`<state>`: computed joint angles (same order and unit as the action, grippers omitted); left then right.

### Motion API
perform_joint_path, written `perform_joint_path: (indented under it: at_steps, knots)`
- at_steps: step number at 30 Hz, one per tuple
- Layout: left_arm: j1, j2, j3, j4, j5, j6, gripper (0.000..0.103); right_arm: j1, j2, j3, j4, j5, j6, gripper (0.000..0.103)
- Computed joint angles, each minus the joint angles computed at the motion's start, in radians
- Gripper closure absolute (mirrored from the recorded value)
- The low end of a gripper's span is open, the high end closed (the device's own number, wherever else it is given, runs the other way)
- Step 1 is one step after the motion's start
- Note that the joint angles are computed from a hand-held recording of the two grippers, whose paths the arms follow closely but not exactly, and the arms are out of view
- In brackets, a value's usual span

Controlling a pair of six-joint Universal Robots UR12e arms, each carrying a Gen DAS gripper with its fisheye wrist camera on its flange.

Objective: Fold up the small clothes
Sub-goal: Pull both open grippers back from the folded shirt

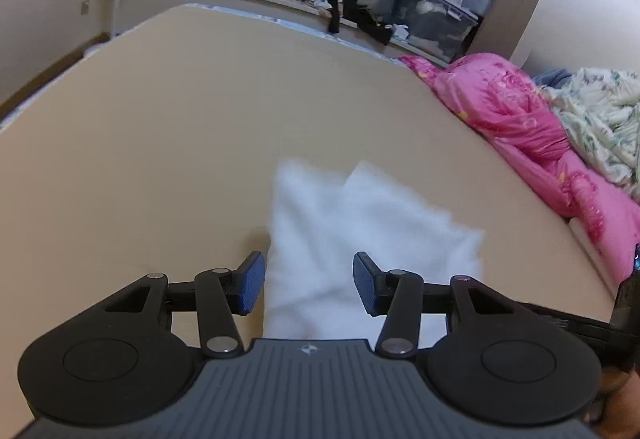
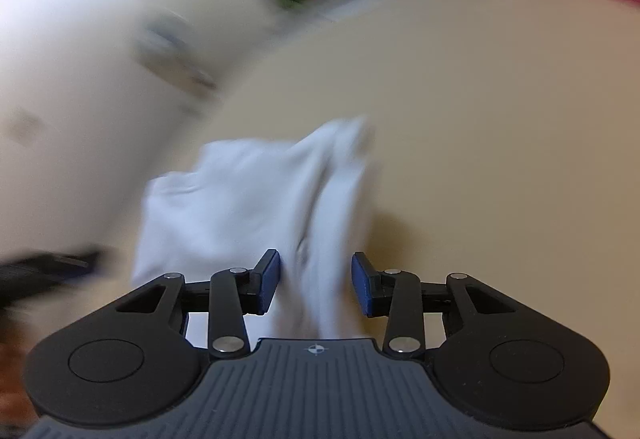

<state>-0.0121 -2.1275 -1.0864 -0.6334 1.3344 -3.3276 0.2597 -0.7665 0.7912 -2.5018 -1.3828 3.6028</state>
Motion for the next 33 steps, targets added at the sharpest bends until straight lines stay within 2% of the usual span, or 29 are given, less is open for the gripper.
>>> perform_joint_path:
  at_steps: [1, 2, 3, 5, 7, 9, 10, 12, 13, 14, 15, 16, 18, 21, 23, 25, 26, 28, 30, 32, 33]
  knots:
    - [0.003, 0.015, -0.021, 0.005, -0.015, 0.01, 0.05, 0.01, 0.0, -0.015, 0.067, -0.092, -0.024, 0.062]
    - [0.007, 0.032, -0.047, 0.011, -0.036, 0.029, 0.05, 0.012, -0.003, -0.017, 0.093, -0.142, -0.012, 0.062]
    - [0.01, 0.051, -0.076, 0.02, -0.054, 0.058, 0.048, 0.01, -0.01, -0.008, 0.077, -0.15, 0.021, 0.062]
    - [0.01, 0.079, -0.125, 0.035, -0.068, 0.104, 0.048, -0.009, -0.029, 0.03, 0.002, -0.052, 0.076, 0.062]
    - [0.007, 0.093, -0.162, 0.049, -0.068, 0.12, 0.048, -0.02, -0.036, 0.041, -0.027, 0.04, 0.057, 0.062]
    - [0.002, 0.095, -0.189, 0.054, -0.061, 0.119, 0.048, -0.024, -0.039, 0.049, -0.026, 0.106, 0.014, 0.056]
    - [-0.001, 0.093, -0.194, 0.032, -0.049, 0.106, 0.048, -0.021, -0.048, 0.065, -0.01, 0.127, -0.004, 0.055]
    - [-0.012, 0.077, -0.165, -0.081, -0.016, 0.094, 0.049, -0.017, -0.039, 0.048, 0.074, 0.143, -0.047, 0.055]
    - [-0.023, 0.07, -0.15, -0.138, 0.025, 0.119, 0.049, -0.011, -0.034, 0.032, 0.141, 0.122, -0.078, 0.055]
    - [-0.035, 0.064, -0.141, -0.168, 0.076, 0.148, 0.049, -0.007, -0.029, 0.017, 0.196, 0.101, -0.109, 0.048]
    - [-0.047, 0.057, -0.13, -0.207, 0.132, 0.184, 0.049, -0.006, -0.031, 0.022, 0.211, 0.085, -0.126, 0.048]
    - [-0.05, 0.055, -0.128, -0.222, 0.146, 0.198, 0.049, -0.008, -0.032, 0.028, 0.205, 0.092, -0.118, 0.048]
    - [-0.043, 0.063, -0.135, -0.214, 0.115, 0.176, 0.05, -0.008, -0.034, 0.026, 0.207, 0.081, -0.089, 0.05]
    - [-0.028, 0.078, -0.156, -0.149, 0.052, 0.137, 0.05, -0.005, -0.058, 0.057, 0.163, 0.054, -0.095, 0.052]
    - [-0.031, 0.078, -0.153, -0.173, 0.065, 0.154, 0.05, -0.004, -0.066, 0.081, 0.135, 0.057, -0.126, 0.053]
    - [-0.042, 0.07, -0.138, -0.247, 0.107, 0.201, 0.048, 0.002, -0.066, 0.071, 0.211, 0.013, -0.193, 0.053]
    - [-0.043, 0.073, -0.142, -0.254, 0.108, 0.205, 0.048, 0.005, -0.065, 0.065, 0.261, -0.02, -0.212, 0.051]
    - [-0.041, 0.084, -0.151, -0.233, 0.109, 0.187, 0.048, 0.003, -0.073, 0.074, 0.283, -0.034, -0.186, 0.049]
    - [-0.036, 0.108, -0.18, -0.162, 0.102, 0.165, 0.045, 0.009, -0.101, 0.111, 0.236, -0.078, -0.161, 0.05]
    - [-0.032, 0.147, -0.229, -0.089, 0.099, 0.164, 0.03, 0.021, -0.138, 0.163, 0.164, -0.157, -0.161, 0.05]
    - [-0.035, 0.169, -0.256, -0.036, 0.112, 0.168, 0.018, 0.025, -0.156, 0.189, 0.131, -0.181, -0.161, 0.05]
